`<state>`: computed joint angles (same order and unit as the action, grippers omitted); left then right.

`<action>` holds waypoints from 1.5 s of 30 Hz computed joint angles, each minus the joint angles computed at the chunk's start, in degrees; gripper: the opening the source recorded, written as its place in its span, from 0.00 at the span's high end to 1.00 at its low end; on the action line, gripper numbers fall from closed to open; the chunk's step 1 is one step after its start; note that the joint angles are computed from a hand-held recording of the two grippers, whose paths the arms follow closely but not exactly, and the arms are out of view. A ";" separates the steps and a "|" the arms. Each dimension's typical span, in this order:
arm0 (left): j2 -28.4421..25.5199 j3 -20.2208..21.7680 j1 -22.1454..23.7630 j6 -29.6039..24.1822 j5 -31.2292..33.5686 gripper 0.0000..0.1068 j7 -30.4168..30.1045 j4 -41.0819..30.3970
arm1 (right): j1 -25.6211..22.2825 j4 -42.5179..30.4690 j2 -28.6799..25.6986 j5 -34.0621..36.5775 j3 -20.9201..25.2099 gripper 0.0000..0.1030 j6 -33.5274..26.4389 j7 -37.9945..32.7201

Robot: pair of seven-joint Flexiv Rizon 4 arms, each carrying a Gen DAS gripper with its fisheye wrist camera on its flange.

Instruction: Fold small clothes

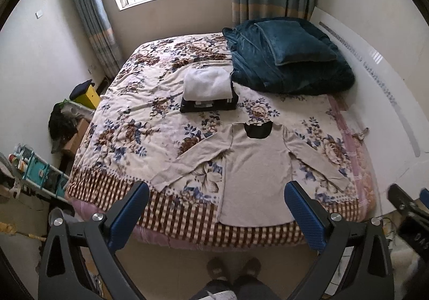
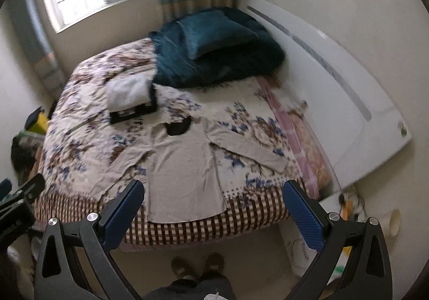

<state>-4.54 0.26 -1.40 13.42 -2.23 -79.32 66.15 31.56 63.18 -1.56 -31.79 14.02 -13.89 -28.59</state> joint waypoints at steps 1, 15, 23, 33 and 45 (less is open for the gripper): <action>0.21 0.94 -0.88 1.18 0.12 0.04 0.17 1.54 | -1.09 2.63 0.74 0.45 -0.47 0.00 0.87 1.57; -19.95 -0.16 -8.52 9.07 12.13 0.04 -8.99 0.18 | -22.60 43.77 8.29 16.37 -7.63 0.00 27.28 15.72; -38.39 2.58 -14.41 1.53 14.89 0.04 -15.98 -14.65 | -32.59 56.21 -2.63 21.90 -13.72 0.00 51.60 17.54; -58.14 5.50 -17.36 -5.98 15.03 0.04 -20.30 -34.21 | -36.85 56.51 -23.18 29.46 -17.24 0.19 76.44 23.12; -63.61 4.19 -15.33 -6.84 10.59 0.04 -20.33 -41.11 | -26.26 51.09 -25.86 8.96 -25.53 0.94 76.29 33.50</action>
